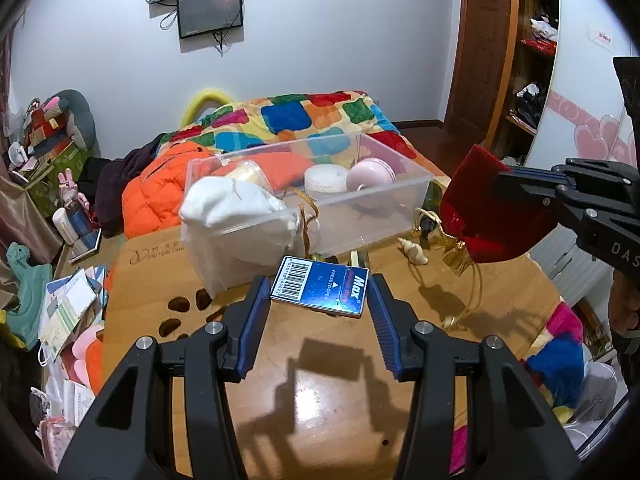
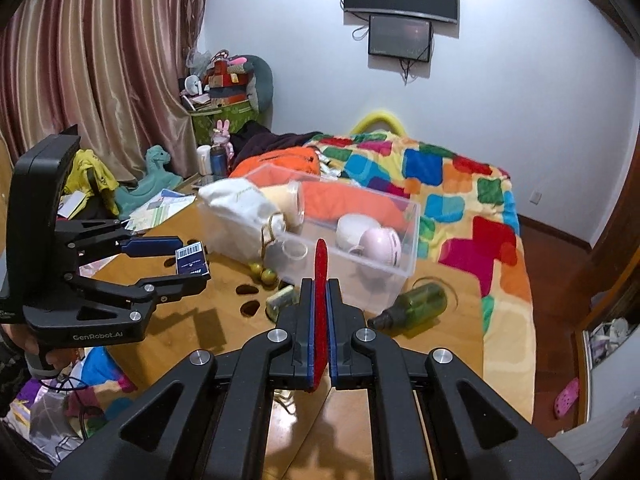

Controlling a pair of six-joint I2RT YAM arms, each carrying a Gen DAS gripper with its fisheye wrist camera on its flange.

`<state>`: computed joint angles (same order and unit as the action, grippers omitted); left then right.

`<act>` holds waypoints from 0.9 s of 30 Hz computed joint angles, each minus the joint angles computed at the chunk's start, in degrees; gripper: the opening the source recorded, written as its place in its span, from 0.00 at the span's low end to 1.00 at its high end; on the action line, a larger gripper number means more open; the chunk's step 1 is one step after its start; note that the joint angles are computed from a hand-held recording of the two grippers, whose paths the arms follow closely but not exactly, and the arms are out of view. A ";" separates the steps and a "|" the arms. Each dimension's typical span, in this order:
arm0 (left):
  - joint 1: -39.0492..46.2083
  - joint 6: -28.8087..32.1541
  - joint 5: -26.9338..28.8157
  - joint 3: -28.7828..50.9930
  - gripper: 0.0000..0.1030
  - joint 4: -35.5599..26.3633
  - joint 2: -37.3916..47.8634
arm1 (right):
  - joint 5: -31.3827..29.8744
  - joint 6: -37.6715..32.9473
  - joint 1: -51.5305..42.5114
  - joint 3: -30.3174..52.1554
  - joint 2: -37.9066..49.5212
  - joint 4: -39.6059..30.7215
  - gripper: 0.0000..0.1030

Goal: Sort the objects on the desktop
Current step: 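Lift the blue card with the left tool while the right tool lifts the red pouch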

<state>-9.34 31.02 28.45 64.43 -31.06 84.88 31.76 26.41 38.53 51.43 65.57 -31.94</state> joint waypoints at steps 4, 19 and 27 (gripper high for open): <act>-0.04 -0.44 -0.04 2.17 0.48 -0.40 0.62 | 0.78 -2.41 -1.03 2.16 0.73 -0.17 0.04; -1.32 -1.63 -0.56 11.04 0.48 -2.32 5.32 | -1.29 -10.64 -9.14 9.24 4.80 1.95 0.04; -2.48 -3.40 -0.37 18.39 0.48 -3.33 10.39 | -3.72 -14.60 -13.01 12.31 7.56 4.63 0.04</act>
